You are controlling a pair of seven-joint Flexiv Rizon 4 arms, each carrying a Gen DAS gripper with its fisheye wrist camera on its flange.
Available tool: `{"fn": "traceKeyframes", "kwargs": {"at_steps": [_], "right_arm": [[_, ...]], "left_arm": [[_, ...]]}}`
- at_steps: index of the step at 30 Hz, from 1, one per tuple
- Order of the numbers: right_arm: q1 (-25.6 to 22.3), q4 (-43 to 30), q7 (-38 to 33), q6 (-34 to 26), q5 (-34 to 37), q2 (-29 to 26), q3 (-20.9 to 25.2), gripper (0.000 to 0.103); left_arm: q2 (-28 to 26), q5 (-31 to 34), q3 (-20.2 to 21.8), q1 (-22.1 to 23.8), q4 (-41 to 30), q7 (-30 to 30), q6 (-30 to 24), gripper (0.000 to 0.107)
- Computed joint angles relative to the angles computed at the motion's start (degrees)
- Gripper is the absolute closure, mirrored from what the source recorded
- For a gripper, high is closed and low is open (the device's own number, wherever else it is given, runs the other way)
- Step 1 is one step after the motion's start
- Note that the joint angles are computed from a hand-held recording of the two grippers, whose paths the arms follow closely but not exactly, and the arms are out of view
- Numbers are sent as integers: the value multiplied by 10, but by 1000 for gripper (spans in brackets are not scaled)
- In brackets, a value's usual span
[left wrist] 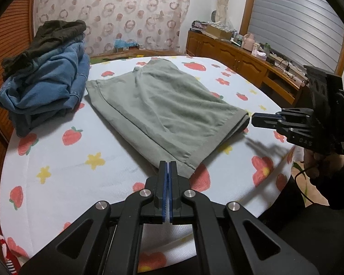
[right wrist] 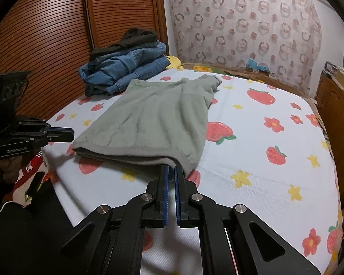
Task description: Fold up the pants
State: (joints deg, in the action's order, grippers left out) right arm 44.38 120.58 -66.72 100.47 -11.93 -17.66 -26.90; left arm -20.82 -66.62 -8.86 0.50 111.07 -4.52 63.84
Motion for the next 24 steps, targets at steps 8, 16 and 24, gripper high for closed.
{"fn": "traceKeyframes", "kwargs": {"at_steps": [8,16,24], "right_arm": [[43,7,-8,12,28,5,-49,98],[14,-41,6,-6,28,-32,-24,74],[-14,-61,58,-52,-17,-45,-3,71]], "left_arm": [[-8,-3,-3,-5,-13,-4,12,93],[-33,-23,-20,-5,-39,0,45,30],[-52,5,-25,-2,-47,-38,72,30]]}}
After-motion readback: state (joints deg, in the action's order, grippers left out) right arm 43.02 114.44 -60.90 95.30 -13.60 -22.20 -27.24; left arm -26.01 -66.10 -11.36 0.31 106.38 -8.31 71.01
